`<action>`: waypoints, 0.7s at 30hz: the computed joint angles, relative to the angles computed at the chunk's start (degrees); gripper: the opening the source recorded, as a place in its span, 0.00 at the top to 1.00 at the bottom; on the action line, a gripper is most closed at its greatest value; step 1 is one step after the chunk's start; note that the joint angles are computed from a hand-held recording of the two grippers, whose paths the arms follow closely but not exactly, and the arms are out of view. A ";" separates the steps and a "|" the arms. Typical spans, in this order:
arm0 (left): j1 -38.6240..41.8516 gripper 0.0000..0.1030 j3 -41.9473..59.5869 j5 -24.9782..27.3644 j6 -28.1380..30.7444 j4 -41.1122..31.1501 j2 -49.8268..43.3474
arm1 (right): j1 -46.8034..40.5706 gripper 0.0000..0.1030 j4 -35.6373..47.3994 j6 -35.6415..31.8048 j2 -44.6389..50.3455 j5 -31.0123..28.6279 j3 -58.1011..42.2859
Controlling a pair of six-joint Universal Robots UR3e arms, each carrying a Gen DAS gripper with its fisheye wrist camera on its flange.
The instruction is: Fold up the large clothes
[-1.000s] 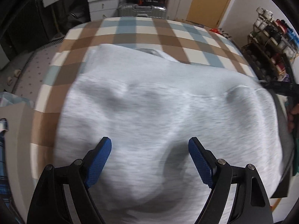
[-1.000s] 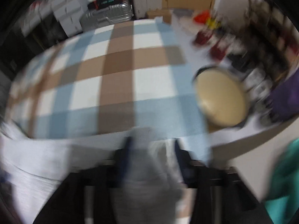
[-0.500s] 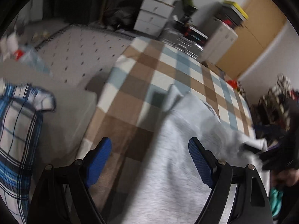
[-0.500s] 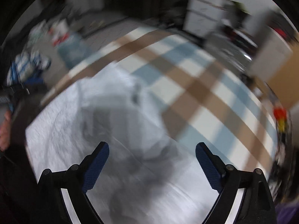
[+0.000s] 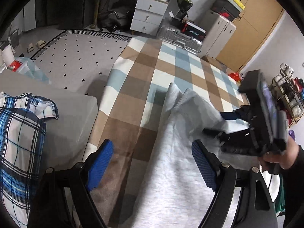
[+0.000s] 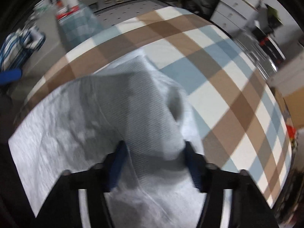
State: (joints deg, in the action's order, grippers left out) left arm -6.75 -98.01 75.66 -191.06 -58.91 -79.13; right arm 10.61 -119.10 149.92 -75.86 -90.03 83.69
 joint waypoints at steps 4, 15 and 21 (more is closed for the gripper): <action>0.67 0.21 0.14 -0.58 -0.79 -0.24 -0.62 | 0.18 0.94 -2.75 2.80 -5.83 -0.18 5.05; -1.33 0.21 1.02 2.60 -1.68 -0.38 -2.19 | 1.81 0.96 -16.82 6.56 -2.34 -1.49 4.04; -5.38 0.21 2.98 7.39 -1.03 -0.53 -5.22 | 1.98 1.00 -15.75 12.27 7.43 -4.94 -2.35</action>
State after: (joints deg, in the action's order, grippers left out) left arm -12.12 -95.03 83.05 -192.09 -59.44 -84.34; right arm 12.59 -134.85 162.19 -68.43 -94.97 81.34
